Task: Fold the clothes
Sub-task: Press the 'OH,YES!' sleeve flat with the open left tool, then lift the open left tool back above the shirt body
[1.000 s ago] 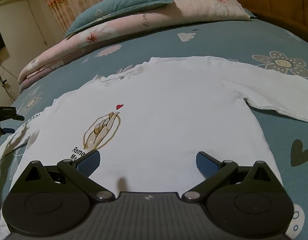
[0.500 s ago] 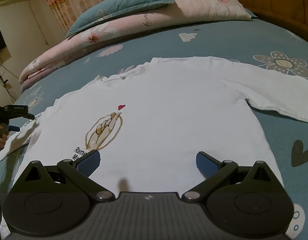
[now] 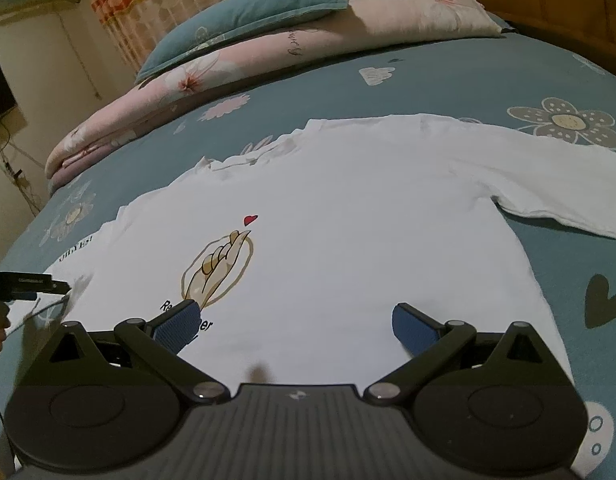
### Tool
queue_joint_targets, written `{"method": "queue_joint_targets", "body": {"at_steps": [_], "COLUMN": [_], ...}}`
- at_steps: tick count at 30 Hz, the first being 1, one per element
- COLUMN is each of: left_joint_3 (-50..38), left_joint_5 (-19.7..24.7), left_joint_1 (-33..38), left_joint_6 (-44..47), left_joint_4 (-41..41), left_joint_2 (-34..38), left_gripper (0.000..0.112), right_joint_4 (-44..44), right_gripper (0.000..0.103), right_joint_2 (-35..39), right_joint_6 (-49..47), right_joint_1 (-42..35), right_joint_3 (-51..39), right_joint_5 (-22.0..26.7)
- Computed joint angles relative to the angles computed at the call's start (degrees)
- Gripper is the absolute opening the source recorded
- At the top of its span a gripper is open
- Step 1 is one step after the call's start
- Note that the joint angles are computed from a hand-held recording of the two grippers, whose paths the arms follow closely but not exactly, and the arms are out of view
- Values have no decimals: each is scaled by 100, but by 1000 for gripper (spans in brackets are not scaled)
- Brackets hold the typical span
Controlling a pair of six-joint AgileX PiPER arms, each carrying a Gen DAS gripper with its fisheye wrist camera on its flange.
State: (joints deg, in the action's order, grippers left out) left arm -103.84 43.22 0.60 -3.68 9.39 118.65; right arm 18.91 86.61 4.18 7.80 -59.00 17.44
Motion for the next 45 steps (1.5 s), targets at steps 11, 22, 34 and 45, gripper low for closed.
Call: {"method": "queue_joint_targets", "body": {"at_steps": [11,22,34,45], "left_joint_3": [129,90,-1300,-1277], "left_joint_5": [46,561,1422,1620], "left_joint_1": [-596,828,1961,2037], "left_joint_6": [170,1644,1338,829], "left_joint_4": [437,-2615,-3653,-2962], "left_joint_2": [-25,-257,828,233], "left_gripper": [94,95,95,95], "right_joint_4": [430,571,-179,-157], "right_gripper": [103,103,103,103], "right_joint_2": [-82,-127,68,56], "right_joint_6": [-334,-465,219,162], "right_joint_1": [-98,-117,27,24], "right_joint_3": [50,76,-64,-46], "right_joint_5": [2,8,101,115]}}
